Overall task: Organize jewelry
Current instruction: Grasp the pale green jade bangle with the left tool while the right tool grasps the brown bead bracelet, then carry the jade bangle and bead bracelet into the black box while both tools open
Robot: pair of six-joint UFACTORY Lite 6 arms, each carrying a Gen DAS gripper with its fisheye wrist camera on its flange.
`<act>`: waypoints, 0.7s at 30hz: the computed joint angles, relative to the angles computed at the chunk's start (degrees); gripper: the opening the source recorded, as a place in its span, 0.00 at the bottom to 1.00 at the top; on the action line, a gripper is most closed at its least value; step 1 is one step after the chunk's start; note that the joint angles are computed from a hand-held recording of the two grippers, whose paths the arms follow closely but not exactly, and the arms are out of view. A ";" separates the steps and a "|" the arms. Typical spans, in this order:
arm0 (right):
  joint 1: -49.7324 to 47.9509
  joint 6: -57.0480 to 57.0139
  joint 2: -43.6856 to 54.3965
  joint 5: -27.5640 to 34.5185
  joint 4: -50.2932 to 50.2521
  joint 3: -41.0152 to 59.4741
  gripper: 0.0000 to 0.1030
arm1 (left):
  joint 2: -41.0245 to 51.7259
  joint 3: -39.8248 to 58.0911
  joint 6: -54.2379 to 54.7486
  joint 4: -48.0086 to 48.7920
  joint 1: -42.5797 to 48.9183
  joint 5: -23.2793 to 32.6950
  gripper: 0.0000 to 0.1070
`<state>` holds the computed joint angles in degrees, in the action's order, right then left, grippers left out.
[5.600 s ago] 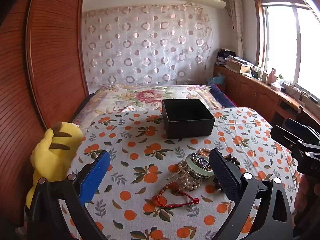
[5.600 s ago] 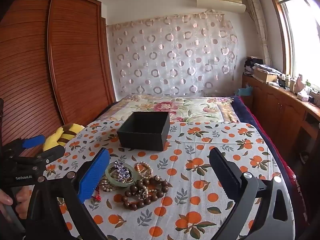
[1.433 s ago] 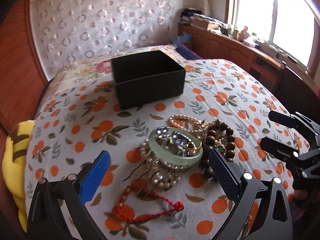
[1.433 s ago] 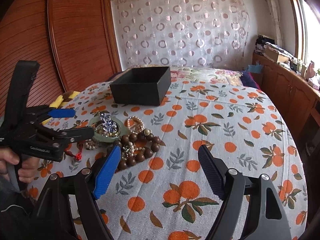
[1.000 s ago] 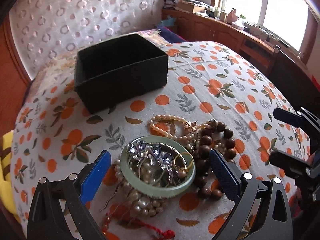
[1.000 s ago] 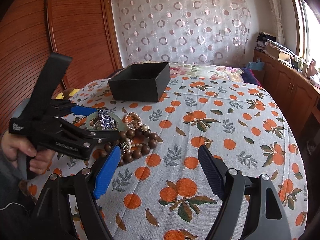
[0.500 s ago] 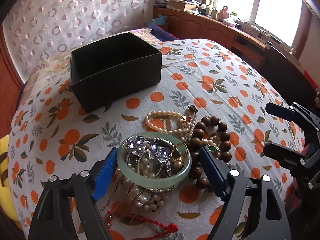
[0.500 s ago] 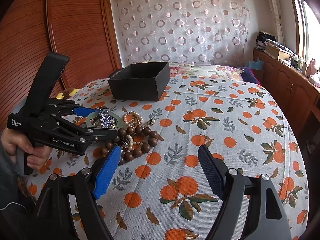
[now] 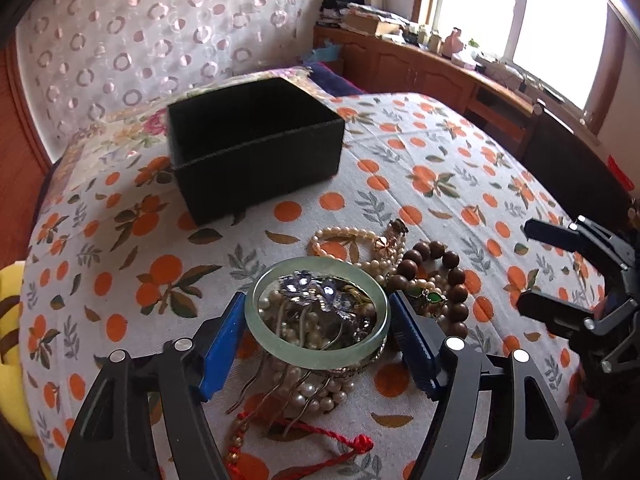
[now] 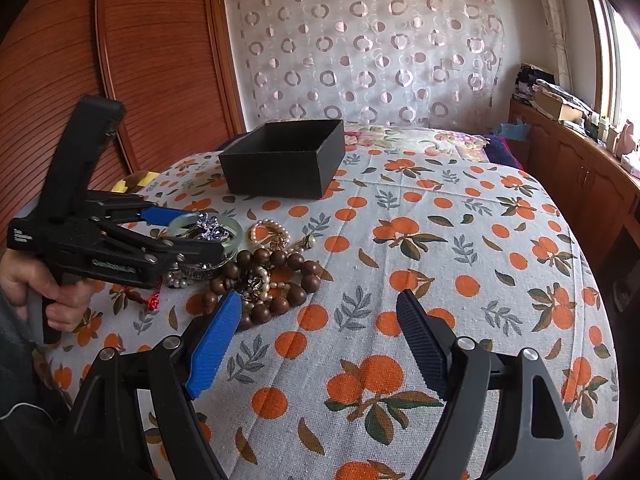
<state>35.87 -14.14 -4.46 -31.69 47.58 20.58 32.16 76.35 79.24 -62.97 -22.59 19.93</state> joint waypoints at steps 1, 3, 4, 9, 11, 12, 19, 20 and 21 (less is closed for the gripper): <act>-0.26 0.21 0.41 0.22 -0.56 0.30 0.80 | -0.88 -0.87 2.03 -2.14 0.50 0.21 0.64; -1.09 0.34 1.73 0.78 -2.02 1.39 0.80 | -2.51 -2.57 5.30 -5.78 1.20 0.65 0.64; -1.79 0.22 2.29 1.32 -2.81 2.02 0.80 | -3.59 -3.69 7.75 -8.47 1.58 0.70 0.64; -5.57 -2.90 5.05 6.66 -6.10 7.06 0.69 | -8.06 -7.43 13.37 -15.75 3.01 1.76 0.64; -7.41 -3.10 6.14 8.89 -8.34 9.05 0.62 | -9.92 -9.04 15.98 -18.66 2.95 1.24 0.64; -8.56 -3.93 7.50 10.20 -8.90 10.66 0.53 | -10.74 -9.71 17.04 -19.89 3.00 1.08 0.64; -14.05 4.97 16.51 17.94 -24.06 20.20 0.36 | -14.81 -12.89 20.17 -23.85 3.49 1.93 0.64; -14.31 6.02 17.82 18.63 -25.75 21.49 0.36 | -15.37 -13.41 21.03 -24.74 3.40 1.71 0.64; -14.72 6.63 19.41 19.75 -27.10 23.13 0.36 | -15.81 -13.83 21.88 -25.62 3.35 1.55 0.64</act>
